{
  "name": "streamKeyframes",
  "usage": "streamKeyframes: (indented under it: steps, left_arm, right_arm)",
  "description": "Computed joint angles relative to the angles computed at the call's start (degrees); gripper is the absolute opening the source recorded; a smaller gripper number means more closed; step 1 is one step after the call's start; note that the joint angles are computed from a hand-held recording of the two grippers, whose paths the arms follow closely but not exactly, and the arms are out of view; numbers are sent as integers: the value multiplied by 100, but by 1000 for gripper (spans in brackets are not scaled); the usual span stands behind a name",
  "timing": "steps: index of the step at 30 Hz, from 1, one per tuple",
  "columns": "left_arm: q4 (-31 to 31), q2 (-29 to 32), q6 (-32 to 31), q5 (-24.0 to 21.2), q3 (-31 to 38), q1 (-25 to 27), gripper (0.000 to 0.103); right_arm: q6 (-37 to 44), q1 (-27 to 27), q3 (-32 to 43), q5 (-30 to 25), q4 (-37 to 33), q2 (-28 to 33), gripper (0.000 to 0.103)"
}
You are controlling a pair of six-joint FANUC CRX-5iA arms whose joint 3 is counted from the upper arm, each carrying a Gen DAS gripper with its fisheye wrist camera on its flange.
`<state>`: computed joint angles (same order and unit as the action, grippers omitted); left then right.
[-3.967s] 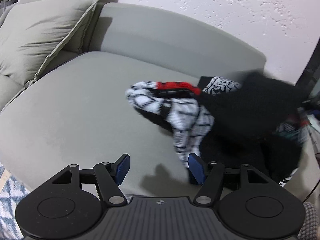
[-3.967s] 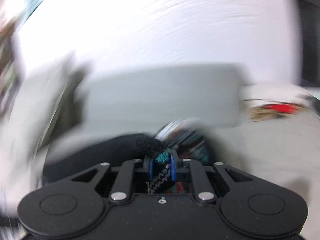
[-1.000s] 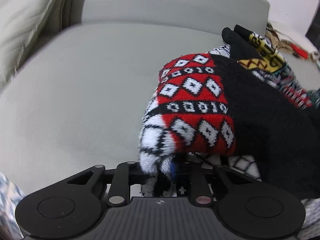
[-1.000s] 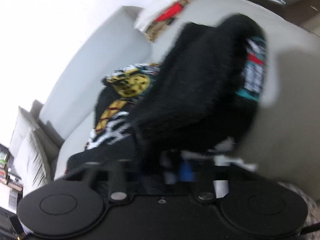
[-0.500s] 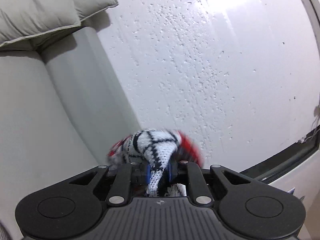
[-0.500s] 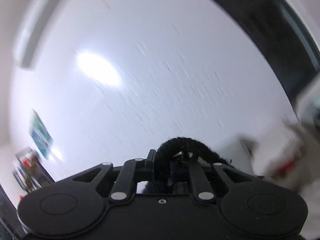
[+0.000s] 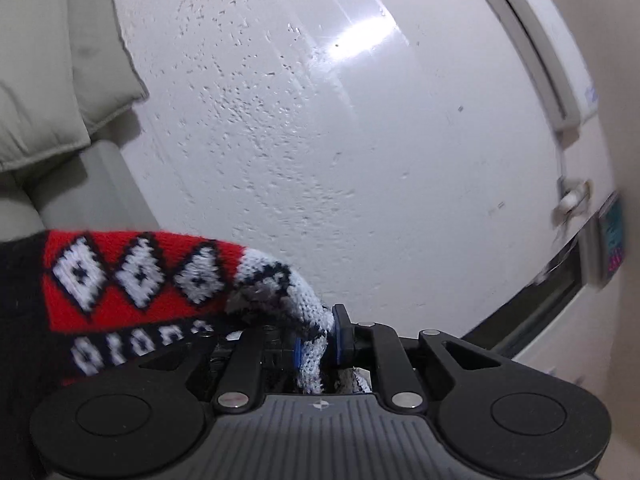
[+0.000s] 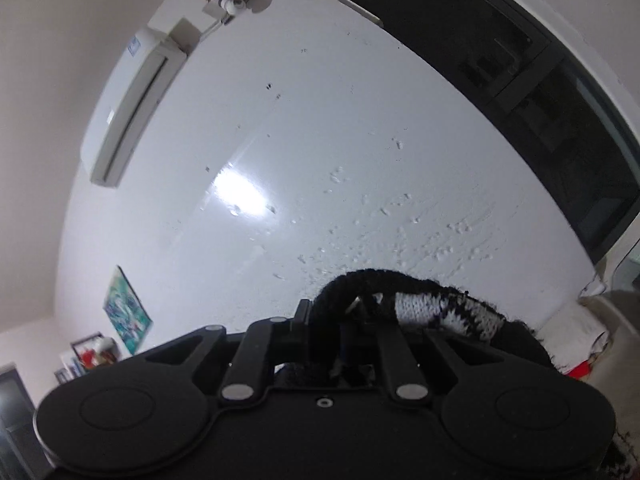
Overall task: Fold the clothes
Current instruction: 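Lift the sweater high with both grippers to shake it out, then lower the sweater flat onto the sofa with both grippers and release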
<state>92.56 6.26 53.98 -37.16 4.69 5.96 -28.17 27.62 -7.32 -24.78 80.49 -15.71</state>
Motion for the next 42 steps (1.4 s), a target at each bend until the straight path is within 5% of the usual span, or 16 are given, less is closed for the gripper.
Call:
streamKeyframes:
  steps: [5,8,10,13,16,23,28,30,35,40,42]
  left_arm:
    - [-3036,1269,2240,-291,1925,225,12]
    - [-4054,1787,2933,-327,2786,203,12]
    - [-3822,1855,2482,43,2922,118,12]
    - [-2619,1650,1124,731,2384,-71,12]
    - [-2326,1670,718,727,2121,-125,12]
    - [-3534,1790,1295,156,992,-25,12]
    - [-5345,2181,2662,-69,571,9,12]
    - [-5159,2077,2592,129,152,32,12]
    - [-4885,1804,2390,417,-281,40,11]
    - [-5395,1799,2818,230,296,61,11]
    - [-5566,1716,2869,141,303,134,11]
  right_arm:
    - [2964,360,1683,-1674,-2612,1518,13]
    - [3483,152,2384,-1735,-2997,2280,12]
    - [3597,64,2661,-1615,-2830,2624,12]
    - [2804,-79,2136,-1033,-1439,2478,12]
    - [2282,-178,1612,-800,-689,2290,13]
    - [2401,-111,411,-528,-2695,2389,13]
    - [2964,117,-115,-690,-4793,2681,13]
    - [3456,195,-146,-898,-5547,2832,13]
    - [3236,347,-294,-970,-5128,2781,13]
    - [3146,377,-175,-968,-4808,2568,12]
    - [3493,339,-58,-1032,-5220,2498,12]
